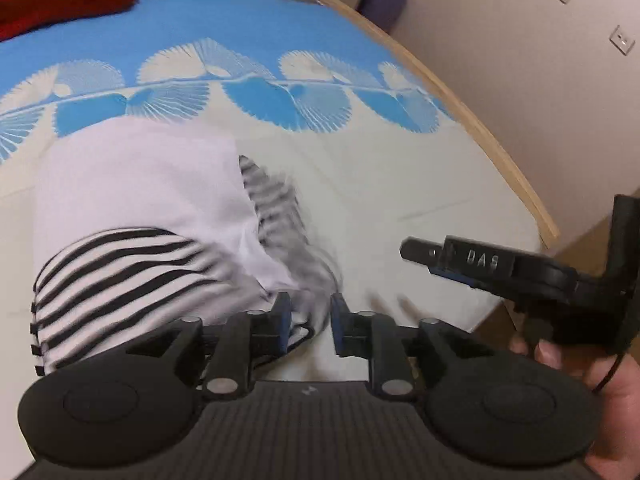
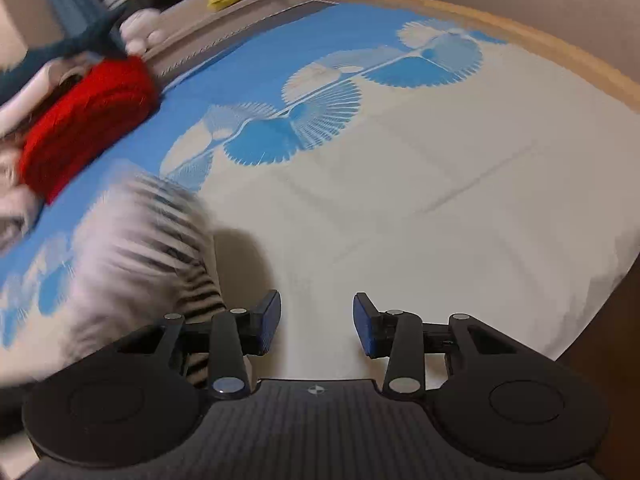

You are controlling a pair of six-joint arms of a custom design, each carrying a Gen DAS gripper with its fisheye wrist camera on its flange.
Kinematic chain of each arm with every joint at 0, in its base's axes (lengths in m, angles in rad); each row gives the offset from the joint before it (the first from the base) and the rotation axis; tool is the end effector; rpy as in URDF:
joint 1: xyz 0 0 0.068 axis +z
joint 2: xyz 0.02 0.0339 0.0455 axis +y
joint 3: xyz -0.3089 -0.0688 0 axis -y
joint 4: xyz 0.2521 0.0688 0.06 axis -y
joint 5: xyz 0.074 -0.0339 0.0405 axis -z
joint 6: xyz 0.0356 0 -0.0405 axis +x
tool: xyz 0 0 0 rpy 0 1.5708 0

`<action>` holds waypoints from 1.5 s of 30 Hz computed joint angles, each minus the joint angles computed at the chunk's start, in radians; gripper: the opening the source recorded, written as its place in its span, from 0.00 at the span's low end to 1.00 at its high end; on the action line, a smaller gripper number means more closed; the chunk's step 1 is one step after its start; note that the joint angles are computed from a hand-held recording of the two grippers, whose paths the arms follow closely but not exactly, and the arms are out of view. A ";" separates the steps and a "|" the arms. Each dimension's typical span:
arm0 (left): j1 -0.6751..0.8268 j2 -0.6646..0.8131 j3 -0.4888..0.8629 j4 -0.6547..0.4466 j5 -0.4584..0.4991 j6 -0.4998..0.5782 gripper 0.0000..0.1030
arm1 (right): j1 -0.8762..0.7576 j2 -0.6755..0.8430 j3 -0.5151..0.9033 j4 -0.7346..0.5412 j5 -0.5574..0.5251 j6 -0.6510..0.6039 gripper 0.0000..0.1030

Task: Fold small clothes

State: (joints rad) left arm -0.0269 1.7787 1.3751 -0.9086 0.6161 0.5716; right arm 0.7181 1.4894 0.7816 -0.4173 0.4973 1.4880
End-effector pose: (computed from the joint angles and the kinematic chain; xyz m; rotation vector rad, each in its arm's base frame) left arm 0.3648 -0.0304 0.2723 0.8835 2.4930 -0.7174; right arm 0.2151 0.1654 0.2081 1.0703 2.2592 0.2191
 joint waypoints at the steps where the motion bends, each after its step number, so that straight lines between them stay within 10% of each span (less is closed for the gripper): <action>1: 0.018 0.001 0.021 -0.011 0.023 0.021 0.33 | -0.003 -0.010 -0.012 0.012 0.000 0.005 0.41; 11: 0.307 0.250 0.476 -0.185 0.064 0.290 0.39 | -0.021 0.060 0.036 0.202 -0.061 -0.202 0.42; 25: 0.346 0.365 0.518 -0.150 -0.070 0.145 0.40 | -0.085 0.342 0.247 0.228 -0.258 -0.359 0.49; 29: 0.361 0.383 0.546 -0.188 -0.059 0.180 0.43 | -0.078 0.346 0.224 0.312 -0.293 -0.384 0.01; 37: 0.367 0.370 0.537 -0.219 -0.004 0.191 0.55 | -0.029 -0.007 -0.169 0.684 -0.089 -0.190 0.00; 45: 0.293 0.295 0.387 -0.209 -0.018 0.301 0.55 | -0.021 -0.074 -0.206 0.494 -0.155 -0.135 0.00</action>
State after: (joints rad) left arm 0.2661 2.0733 1.7617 -1.1179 0.5980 0.8727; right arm 0.6969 1.4150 0.5756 0.0770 0.3424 1.3525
